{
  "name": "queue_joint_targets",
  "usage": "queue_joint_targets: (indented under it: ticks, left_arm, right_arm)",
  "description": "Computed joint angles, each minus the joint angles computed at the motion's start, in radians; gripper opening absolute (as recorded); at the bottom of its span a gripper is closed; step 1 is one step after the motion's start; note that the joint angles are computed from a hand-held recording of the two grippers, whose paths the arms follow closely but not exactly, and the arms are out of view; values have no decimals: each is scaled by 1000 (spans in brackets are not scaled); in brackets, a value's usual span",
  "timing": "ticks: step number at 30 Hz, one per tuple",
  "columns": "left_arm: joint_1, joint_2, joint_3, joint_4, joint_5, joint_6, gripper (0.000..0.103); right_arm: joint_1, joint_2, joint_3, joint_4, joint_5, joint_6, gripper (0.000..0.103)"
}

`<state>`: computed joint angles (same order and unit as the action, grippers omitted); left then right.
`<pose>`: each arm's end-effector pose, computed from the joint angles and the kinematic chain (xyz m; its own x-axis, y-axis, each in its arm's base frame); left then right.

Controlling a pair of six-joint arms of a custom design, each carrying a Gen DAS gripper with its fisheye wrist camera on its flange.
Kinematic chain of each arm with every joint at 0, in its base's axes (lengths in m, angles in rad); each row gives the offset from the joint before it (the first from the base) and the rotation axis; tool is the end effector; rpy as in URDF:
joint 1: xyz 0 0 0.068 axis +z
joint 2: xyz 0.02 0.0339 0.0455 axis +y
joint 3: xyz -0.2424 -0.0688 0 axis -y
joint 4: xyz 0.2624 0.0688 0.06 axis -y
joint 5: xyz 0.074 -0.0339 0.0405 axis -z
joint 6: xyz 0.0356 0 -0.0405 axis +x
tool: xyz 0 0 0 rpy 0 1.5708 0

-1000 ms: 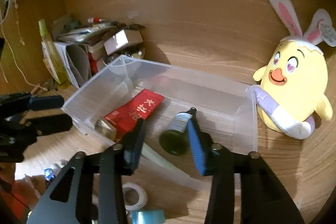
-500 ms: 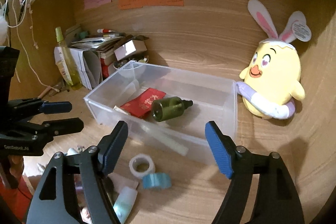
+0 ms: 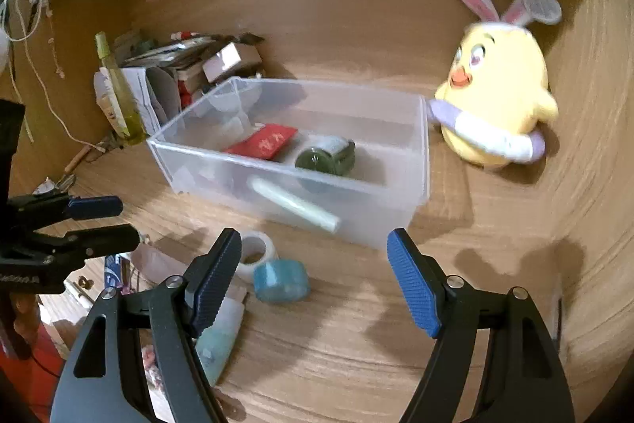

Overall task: Organize objects
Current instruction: 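Withdraw both grippers from the box toward the remaining items, then grasp the purple lipstick with the left gripper while the right grasps the blue tape roll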

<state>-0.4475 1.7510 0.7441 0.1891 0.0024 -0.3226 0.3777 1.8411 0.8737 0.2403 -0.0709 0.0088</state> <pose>0.2969 -0.1426 0.0823 -0.7615 0.0139 -0.6480 0.2032 0.9544 -0.2185 0.3382 0.1369 0.0923 -0.6215 -0.2371 -0.7467 -0.4116 0.9098 0.0537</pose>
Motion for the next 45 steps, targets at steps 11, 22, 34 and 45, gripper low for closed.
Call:
queue_joint_targets:
  ticks: [11,22,34,45]
  left_arm:
    - [-73,50,-7,15,13,26,47]
    - [-95,126,42,15,36,52,35]
    - [-85,141,69,31,20,69,25]
    - [-21,54,27,61,35,36,25]
  right_arm:
    - [-20,95,39,-26,-41,12,73]
    - [6,194,150,-93,-70,12,64]
    - [8,213,165,-91,-85,12,36]
    - [0,114,86,-32,-81,18,36]
